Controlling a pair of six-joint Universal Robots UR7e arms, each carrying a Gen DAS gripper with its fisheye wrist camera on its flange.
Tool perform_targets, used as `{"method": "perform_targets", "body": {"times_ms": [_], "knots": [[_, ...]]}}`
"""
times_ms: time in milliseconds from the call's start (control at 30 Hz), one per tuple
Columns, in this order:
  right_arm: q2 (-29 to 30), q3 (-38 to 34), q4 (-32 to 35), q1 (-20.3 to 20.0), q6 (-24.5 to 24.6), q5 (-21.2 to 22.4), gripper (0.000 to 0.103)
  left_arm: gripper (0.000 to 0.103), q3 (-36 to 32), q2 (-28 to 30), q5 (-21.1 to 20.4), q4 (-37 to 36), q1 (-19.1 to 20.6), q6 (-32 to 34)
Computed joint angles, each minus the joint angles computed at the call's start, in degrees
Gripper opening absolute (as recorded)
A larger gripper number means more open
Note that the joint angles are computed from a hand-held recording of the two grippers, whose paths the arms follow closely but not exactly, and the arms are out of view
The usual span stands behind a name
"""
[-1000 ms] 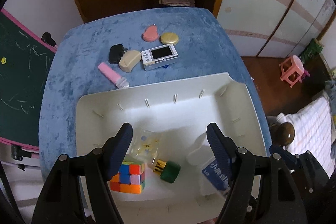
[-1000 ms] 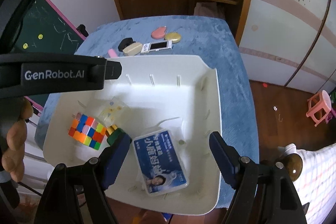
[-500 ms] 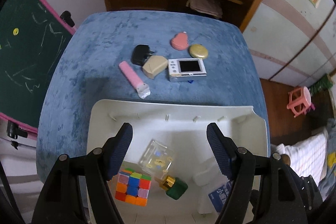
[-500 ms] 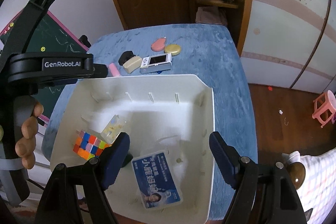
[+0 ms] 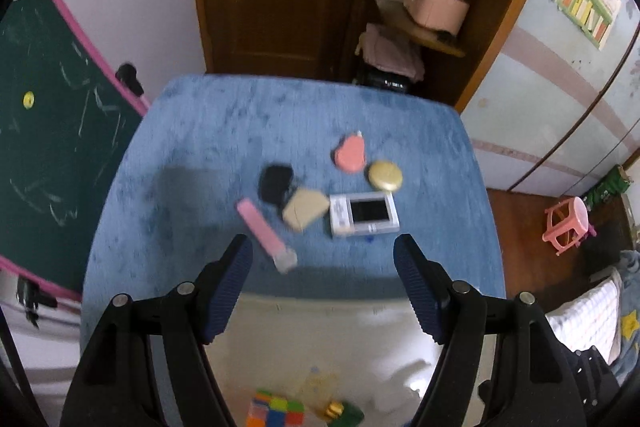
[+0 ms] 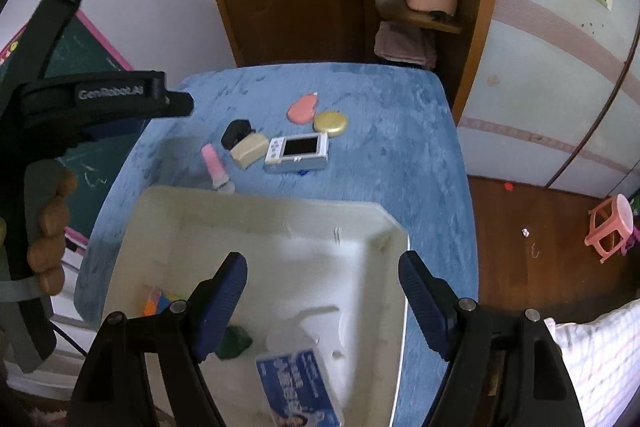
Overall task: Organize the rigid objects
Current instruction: 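Move both tools back from the tray toward the remaining items, then grasp the black plug with the left tool while the right tool grasps the gold compact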
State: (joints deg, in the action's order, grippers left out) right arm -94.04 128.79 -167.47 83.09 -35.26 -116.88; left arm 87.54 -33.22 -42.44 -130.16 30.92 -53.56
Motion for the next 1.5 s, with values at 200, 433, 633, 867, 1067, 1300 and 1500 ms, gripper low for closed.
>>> {"method": "perform_targets", "body": {"times_ms": [200,433,633,867,1067,1300,1500], "knots": [[5.6,-8.4,4.0,1.1,4.9,-1.6,0.079,0.076,-4.6,0.8,-0.4,1.5,3.5,6.1],[13.7,-20.6,10.3,1.5,12.1,-2.5,0.079,0.076,-13.1,3.6,-2.7,12.0,9.0,8.2],[22.0,-31.6,20.2,0.9,18.5,-1.3,0.079,0.076,-21.8,8.4,-8.4,22.1,14.2,10.0],[30.9,-42.0,28.2,-0.3,24.3,-1.5,0.079,0.075,-29.3,13.6,-13.8,27.0,19.3,8.9],[36.2,-48.1,34.2,-1.9,28.6,-1.4,0.079,0.072,-31.4,15.3,-16.7,25.1,21.4,9.2],[39.2,-51.6,37.5,-3.5,31.5,0.6,0.079,0.061,-33.5,17.1,-21.4,24.5,23.2,10.5],[41.4,-53.8,38.7,-3.6,32.0,0.1,0.079,0.055,-35.9,19.2,-21.3,25.4,23.3,11.9]]}}
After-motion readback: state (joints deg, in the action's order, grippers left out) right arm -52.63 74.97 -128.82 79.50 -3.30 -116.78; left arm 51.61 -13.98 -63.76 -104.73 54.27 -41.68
